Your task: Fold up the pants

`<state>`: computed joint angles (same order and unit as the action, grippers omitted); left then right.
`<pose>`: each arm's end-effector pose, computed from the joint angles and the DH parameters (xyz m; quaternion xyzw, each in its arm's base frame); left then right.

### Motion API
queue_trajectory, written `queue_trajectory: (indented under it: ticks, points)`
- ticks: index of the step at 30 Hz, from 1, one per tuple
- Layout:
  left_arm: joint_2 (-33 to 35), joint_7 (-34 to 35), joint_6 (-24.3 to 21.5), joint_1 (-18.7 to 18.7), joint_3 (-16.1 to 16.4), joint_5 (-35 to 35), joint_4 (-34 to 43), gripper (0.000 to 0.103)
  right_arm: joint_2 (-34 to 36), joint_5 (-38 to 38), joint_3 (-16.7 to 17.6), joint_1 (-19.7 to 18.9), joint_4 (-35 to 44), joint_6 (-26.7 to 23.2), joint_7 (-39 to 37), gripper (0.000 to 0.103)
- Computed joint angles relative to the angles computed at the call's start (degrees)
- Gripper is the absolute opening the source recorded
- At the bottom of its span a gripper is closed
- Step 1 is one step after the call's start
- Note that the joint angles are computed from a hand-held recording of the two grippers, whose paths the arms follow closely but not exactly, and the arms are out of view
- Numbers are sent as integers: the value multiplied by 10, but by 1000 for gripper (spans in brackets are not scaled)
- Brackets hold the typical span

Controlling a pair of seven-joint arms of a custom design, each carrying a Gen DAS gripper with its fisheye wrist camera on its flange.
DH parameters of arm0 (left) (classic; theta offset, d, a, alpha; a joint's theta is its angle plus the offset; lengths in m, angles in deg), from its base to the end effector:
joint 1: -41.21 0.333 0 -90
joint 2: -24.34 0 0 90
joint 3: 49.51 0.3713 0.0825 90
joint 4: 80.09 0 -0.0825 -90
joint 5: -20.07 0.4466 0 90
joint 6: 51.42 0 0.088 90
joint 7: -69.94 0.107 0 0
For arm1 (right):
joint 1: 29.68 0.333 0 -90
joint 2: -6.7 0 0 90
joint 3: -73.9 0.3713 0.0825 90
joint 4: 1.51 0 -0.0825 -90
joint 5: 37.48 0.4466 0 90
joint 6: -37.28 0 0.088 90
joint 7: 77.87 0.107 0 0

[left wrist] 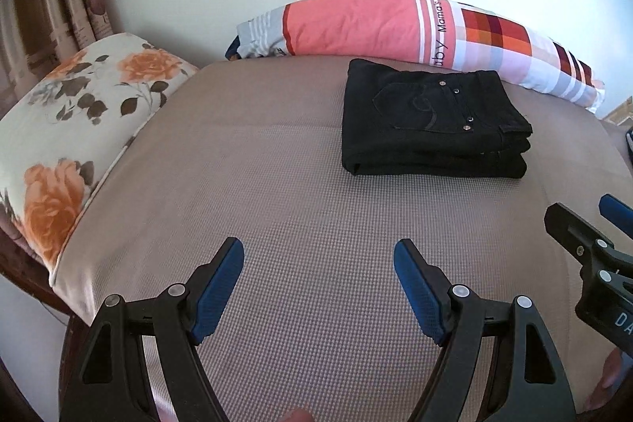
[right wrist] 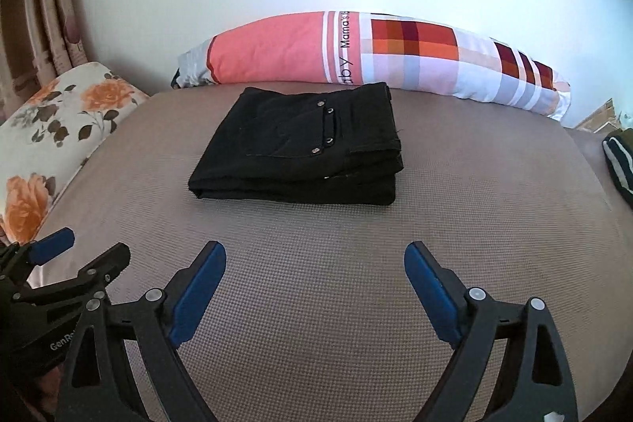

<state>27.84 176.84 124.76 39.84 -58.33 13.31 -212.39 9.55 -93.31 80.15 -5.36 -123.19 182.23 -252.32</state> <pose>0.6036 -0.0979 0.4114 -0.5362 0.7700 -0.2502 0.2387 0.5406 0.3287 0.4414 -0.5098 0.7786 -0.2651 0.2522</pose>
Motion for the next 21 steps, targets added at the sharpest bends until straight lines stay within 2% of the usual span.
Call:
queue_trajectory:
  ticks: [8, 21]
  points:
    - [-5, -42, 3, -7, 13, 53, -12, 79, -1, -17, 1, 3, -4, -2, 19, 92]
    - [-8, -10, -3, -4, 4, 24, -22, 79, -2, -20, 4, 5, -8, -19, 20, 93]
